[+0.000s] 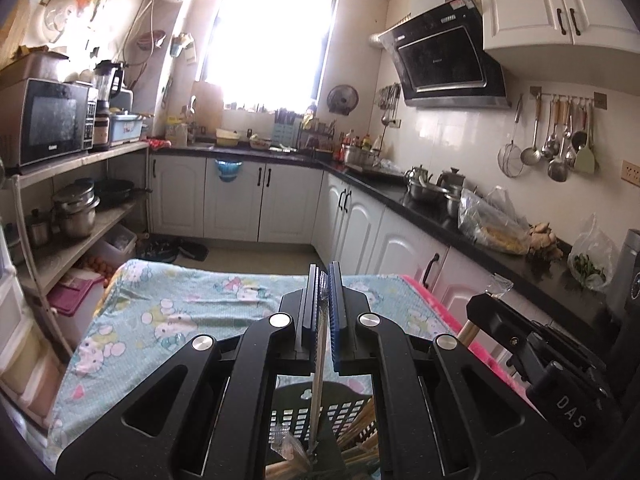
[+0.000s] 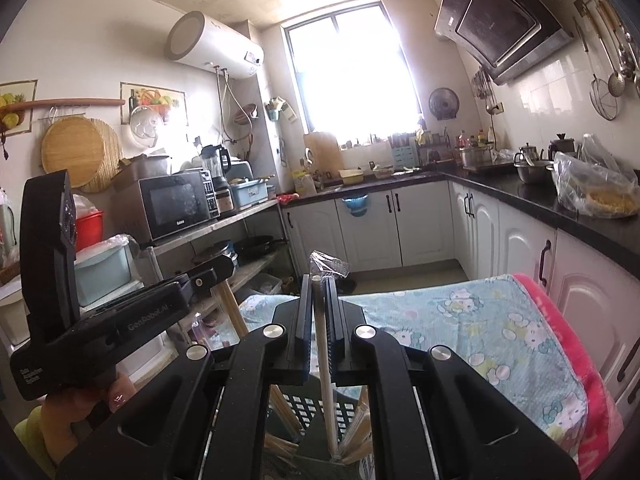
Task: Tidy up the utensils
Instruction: 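Lift the held chopsticks upright and carry both tools over the caddy, then open the right gripper into the caddy while the left gripper opens too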
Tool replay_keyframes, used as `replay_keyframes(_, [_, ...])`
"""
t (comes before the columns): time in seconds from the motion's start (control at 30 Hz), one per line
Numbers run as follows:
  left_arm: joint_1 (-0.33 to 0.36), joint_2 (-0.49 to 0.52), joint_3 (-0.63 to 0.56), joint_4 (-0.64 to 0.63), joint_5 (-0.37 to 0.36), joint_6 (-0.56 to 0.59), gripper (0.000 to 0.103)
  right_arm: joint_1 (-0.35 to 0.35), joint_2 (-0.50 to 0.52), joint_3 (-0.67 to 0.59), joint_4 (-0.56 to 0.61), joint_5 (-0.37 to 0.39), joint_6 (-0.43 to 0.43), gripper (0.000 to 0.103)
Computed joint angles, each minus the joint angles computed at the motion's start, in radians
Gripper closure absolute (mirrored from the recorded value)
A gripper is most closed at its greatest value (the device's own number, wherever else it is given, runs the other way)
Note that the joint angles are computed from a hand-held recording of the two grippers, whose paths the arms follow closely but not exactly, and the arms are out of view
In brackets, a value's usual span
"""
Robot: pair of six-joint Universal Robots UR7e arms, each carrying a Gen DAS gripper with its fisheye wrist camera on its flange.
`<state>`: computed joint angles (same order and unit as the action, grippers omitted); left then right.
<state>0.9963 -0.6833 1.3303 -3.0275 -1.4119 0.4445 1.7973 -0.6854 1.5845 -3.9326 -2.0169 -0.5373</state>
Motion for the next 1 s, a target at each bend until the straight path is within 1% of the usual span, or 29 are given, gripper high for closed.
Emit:
replay_keyframes(0.33, [0.010,-0.003,0.012,0.060,0.003,0.003,0.101,-0.017,-0.006,0.035,0.035,-0.025,0.046,0.096])
replay_keyframes(0.4, [0.011,-0.010,0.024,0.070,0.003,0.008,0.101,-0.019,-0.009,0.044,0.039,-0.029,0.056,0.093])
replay_keyframes(0.47, [0.010,-0.016,0.033,0.075,0.007,0.010,0.100,-0.019,-0.012,0.054,0.035,-0.034,0.064,0.082])
replay_keyframes(0.5, [0.011,-0.020,0.039,0.080,0.005,0.008,0.099,-0.019,-0.013,0.058,0.032,-0.035,0.066,0.080])
replay_keyframes(0.6, [0.011,-0.031,0.053,0.090,0.004,0.007,0.094,-0.019,-0.017,0.070,0.029,-0.043,0.074,0.078])
replay_keyframes(0.67, [0.012,-0.041,0.065,0.096,0.000,0.008,0.087,-0.018,-0.021,0.082,0.019,-0.046,0.076,0.073])
replay_keyframes(0.73, [0.013,-0.049,0.074,0.105,0.003,0.006,0.082,-0.015,-0.023,0.091,0.012,-0.051,0.076,0.071])
replay_keyframes(0.83, [0.016,-0.061,0.085,0.124,0.000,-0.005,0.079,-0.012,-0.029,0.108,0.003,-0.058,0.076,0.069])
replay_keyframes(0.97, [0.021,-0.081,0.109,0.134,-0.010,-0.015,0.070,-0.010,-0.041,0.134,-0.002,-0.071,0.080,0.065])
replay_keyframes(1.0, [0.021,-0.086,0.115,0.136,-0.011,-0.015,0.068,-0.009,-0.042,0.139,-0.003,-0.076,0.079,0.065])
